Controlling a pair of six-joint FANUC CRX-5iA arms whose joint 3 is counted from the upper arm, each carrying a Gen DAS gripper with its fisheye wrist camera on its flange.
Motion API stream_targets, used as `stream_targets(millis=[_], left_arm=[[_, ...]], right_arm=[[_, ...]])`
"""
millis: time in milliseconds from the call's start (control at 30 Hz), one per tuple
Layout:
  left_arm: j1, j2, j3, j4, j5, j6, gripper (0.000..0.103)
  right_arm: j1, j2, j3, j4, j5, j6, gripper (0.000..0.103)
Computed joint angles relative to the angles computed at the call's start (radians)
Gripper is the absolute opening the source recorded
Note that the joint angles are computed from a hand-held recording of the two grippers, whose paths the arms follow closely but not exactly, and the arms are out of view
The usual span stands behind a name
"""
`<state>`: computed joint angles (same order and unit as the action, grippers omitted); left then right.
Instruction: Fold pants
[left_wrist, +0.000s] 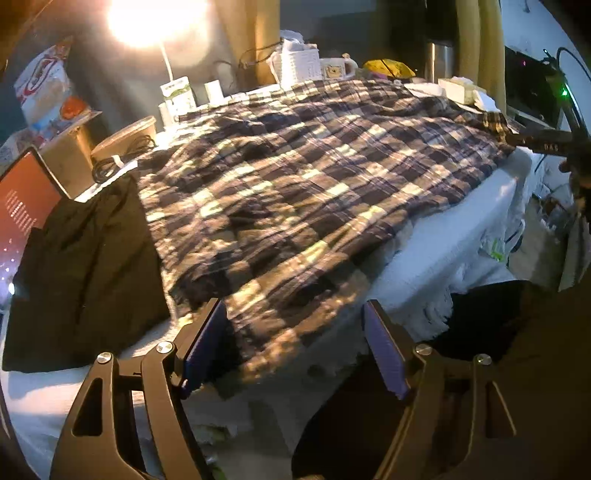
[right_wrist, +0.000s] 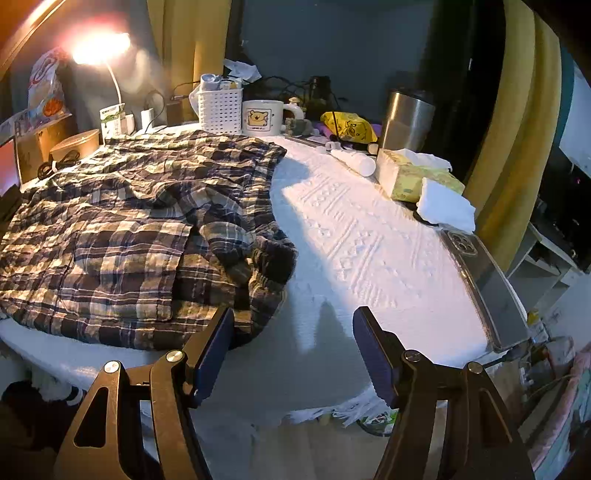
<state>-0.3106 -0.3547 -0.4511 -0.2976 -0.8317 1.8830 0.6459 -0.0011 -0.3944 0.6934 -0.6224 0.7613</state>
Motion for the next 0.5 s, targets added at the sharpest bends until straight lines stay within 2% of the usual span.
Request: stream_targets(millis=[67,167,267,333,367,433,500], left_arm=[[0.008,-0.009,-0.005,0.001,0.001,-0.022,0.076],[0.110,-0.063,-0.102,0.166,0.099,-0.167,0.076],[0.123,-0.076,-0.123,0.178,0.138,-0.152,0.073],[0.124,-0.079,-0.127,0.171,0.154,-0.130,0.062],[0.126,-0.081,-0.129,0.166,0.161,-0.120,0.049],[0.152,-0.093,-0.151,0.191,0.195,-0.127,0.035],[0.162,-0.097,-0.158,0.175,0.217,-0.097,0.015]], right_arm=[[0.001,0.001,0.001,0.001,0.000,0.000,0.069],[0.002,0.002,0.000,0.004,-0.001,-0.006,0.069],[-0.002,0.011,0.004,-0.006,-0.004,-0.011,0.069],[-0.005,0.016,0.006,-0.010,-0.010,-0.008,0.069],[-0.007,0.016,0.005,-0.007,-0.012,-0.008,0.069],[-0.013,0.014,-0.003,0.015,-0.011,-0.023,0.083],[-0.022,0.007,-0.020,0.052,0.002,-0.042,0.088]])
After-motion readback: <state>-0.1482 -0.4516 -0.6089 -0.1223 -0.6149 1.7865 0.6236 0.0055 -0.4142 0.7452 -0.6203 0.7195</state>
